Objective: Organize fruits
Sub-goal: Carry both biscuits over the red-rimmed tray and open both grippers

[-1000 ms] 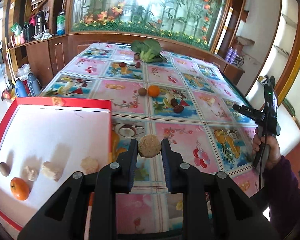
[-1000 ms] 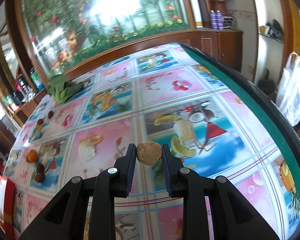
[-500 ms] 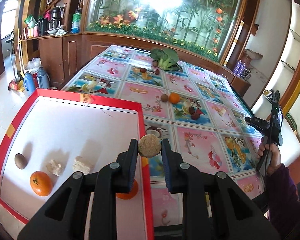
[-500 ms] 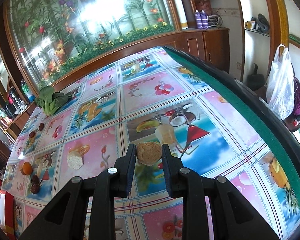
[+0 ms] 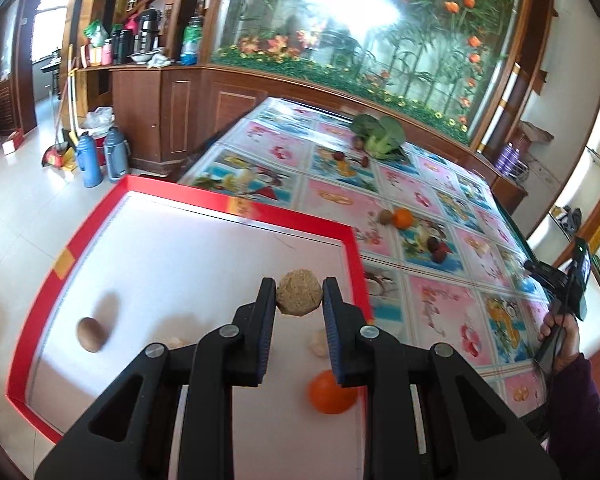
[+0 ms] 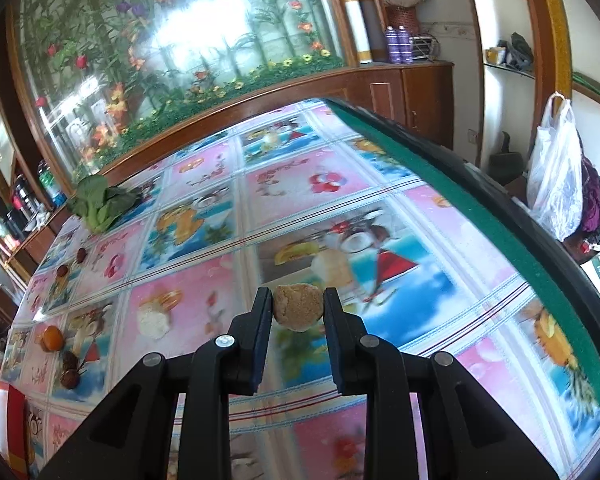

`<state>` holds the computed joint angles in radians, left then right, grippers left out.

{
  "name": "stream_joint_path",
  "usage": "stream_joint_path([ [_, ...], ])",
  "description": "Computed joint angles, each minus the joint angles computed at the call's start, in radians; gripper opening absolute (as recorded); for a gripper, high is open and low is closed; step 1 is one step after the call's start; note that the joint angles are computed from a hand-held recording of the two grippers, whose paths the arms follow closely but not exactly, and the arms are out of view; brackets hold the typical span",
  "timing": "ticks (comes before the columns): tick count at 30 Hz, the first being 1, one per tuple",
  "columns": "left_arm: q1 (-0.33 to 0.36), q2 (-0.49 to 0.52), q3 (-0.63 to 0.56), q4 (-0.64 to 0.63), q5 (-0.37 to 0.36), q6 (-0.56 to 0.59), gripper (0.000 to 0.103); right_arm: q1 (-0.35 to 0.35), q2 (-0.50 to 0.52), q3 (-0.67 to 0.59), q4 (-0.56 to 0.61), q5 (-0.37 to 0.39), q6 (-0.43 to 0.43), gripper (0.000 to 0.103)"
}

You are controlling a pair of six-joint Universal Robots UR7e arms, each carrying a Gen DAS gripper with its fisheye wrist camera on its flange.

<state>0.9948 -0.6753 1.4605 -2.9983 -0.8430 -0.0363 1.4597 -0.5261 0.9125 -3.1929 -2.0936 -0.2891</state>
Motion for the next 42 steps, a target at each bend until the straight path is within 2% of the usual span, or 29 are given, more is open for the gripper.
stream_joint_path([
  [4, 0.012, -0.014, 0.012, -0.02, 0.031, 0.004, 0.026, 0.027, 0.013, 0.021, -0.023, 0.057, -0.053, 0.025],
  [10, 0.036, -0.042, 0.034, -0.022, 0.069, -0.017, 0.026, 0.081, 0.047, 0.038, 0.046, 0.226, -0.047, 0.025],
  [15, 0.042, -0.063, 0.058, -0.044, 0.119, -0.006, 0.026, 0.142, 0.129, -0.041, 0.212, 0.376, -0.079, 0.024],
  [20, 0.038, -0.062, 0.065, -0.058, 0.189, 0.03, 0.026, 0.2, 0.233, -0.184, 0.429, 0.46, -0.125, 0.024],
  [26, 0.043, -0.04, 0.027, -0.027, 0.247, 0.058, 0.026, 0.248, 0.388, -0.448, 0.726, 0.428, -0.166, 0.024],
  [29, 0.045, -0.016, -0.018, -0.003, 0.256, 0.089, 0.026, 0.256, 0.42, -0.495, 0.809, 0.377, -0.2, 0.024],
  [31, 0.049, -0.008, -0.04, 0.029, 0.253, 0.081, 0.026, 0.255, 0.429, -0.508, 0.834, 0.349, -0.214, 0.024],
  [33, 0.057, -0.002, -0.067, 0.081, 0.235, 0.056, 0.026, 0.249, 0.427, -0.52, 0.863, 0.36, -0.208, 0.024],
  [38, 0.069, 0.016, -0.109, 0.2, 0.239, -0.011, 0.026, 0.253, 0.458, -0.583, 0.911, 0.297, -0.222, 0.025],
  [42, 0.071, 0.023, -0.131, 0.291, 0.255, -0.076, 0.026, 0.259, 0.458, -0.584, 0.924, 0.281, -0.244, 0.027],
])
